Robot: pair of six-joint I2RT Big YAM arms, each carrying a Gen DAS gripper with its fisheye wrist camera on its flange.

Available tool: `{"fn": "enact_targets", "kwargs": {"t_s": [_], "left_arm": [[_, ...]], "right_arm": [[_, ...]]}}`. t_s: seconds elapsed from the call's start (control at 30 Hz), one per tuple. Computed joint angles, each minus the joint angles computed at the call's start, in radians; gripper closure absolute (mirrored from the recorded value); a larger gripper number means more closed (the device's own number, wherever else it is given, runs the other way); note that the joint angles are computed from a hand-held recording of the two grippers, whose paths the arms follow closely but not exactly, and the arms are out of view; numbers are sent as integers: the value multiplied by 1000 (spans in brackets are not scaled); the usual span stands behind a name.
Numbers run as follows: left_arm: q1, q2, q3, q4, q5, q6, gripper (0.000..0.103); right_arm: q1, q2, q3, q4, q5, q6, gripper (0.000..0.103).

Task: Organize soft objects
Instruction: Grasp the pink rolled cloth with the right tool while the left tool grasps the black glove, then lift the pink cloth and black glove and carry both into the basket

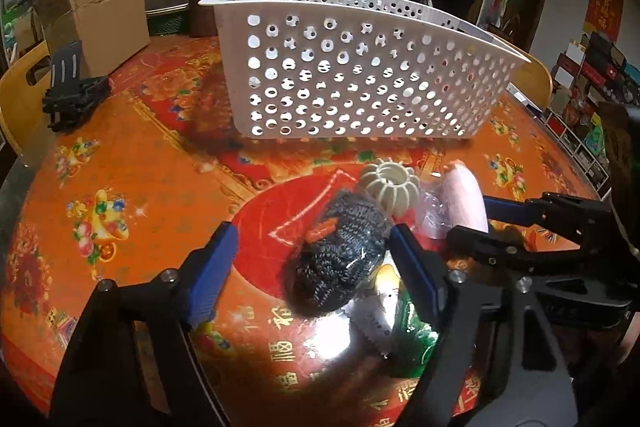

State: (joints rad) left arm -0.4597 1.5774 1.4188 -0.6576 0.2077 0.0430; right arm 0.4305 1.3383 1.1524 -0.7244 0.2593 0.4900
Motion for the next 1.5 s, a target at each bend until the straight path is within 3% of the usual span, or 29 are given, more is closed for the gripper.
{"fn": "enact_targets", "kwargs": {"t_s": [0.3,0.97,1.5], "left_arm": [[-20,1,-5,-6,16,34,59],[-4,-79,-68,61,38,5,61],[-2,-131,-86,73,50,1,61]], "right_arm": [[6,-36,-34,10,2,8,68],[23,-185,-132,69,66,7,73],[60,-237,-125,52,139,-7,75]]}}
